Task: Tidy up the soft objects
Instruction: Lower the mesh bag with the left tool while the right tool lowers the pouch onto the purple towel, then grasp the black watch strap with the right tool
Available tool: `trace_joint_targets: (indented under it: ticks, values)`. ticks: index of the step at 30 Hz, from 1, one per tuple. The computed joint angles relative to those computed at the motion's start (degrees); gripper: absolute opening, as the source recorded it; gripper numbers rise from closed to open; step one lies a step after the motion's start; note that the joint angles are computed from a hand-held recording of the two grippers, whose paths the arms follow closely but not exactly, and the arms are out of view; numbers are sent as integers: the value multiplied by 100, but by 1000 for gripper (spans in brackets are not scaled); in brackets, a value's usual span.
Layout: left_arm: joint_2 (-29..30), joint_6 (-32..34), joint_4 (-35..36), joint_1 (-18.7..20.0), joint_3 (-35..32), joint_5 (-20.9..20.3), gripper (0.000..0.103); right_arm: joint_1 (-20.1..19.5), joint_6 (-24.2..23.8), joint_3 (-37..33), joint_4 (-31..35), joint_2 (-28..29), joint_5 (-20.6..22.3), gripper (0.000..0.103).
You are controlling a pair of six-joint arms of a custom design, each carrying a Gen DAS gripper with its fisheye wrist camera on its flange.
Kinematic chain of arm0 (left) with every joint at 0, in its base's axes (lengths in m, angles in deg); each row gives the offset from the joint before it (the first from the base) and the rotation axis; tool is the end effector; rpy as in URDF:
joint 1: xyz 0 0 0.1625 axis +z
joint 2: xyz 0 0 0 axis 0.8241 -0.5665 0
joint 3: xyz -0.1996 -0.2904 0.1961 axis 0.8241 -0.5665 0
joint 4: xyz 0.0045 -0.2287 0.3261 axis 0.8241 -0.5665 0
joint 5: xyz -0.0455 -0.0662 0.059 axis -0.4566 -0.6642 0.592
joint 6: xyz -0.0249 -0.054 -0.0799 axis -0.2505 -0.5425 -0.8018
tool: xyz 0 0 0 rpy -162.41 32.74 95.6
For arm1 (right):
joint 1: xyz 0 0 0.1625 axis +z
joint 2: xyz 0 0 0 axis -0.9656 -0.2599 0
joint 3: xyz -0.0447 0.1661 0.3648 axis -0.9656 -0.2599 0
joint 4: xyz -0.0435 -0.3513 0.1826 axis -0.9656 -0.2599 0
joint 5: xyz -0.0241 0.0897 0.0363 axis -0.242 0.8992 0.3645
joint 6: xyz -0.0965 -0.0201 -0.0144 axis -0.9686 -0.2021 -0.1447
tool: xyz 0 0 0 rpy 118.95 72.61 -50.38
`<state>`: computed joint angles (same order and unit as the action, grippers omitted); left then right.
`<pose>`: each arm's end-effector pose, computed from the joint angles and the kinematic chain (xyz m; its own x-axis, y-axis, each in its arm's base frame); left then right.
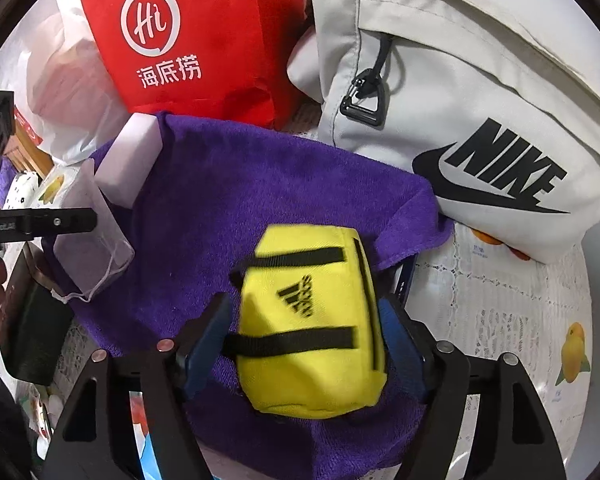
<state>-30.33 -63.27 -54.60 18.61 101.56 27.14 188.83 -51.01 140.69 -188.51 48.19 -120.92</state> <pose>-0.0102 -0.7204 0.3934 -0.8804 -0.0453 -0.4721 0.1627 0.9061 -0.3904 0.3887 -0.7060 0.0108 -0.6792 -0.3053 0.6675 -0.5599 0.8035 -0.2022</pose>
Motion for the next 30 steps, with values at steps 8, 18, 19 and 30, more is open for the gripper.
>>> trace_joint_targets:
  ticks: [8,18,19,30]
  values:
    - [-417,-67,-179,-99,438,210,66,126,42,627,-492,-359,-54,77]
    - [-1478,732,-1594,-341,1724,119,67,510,166,2026,-1524,-1034,-175,77]
    - [-1598,779,-1643,-390,1863,139,67,547,150,2122,-1644,-1063,-174,77]
    - [-2868,437,-1130,-793,3229,481,67,970,661,3676,-2741,-1573,-15,77]
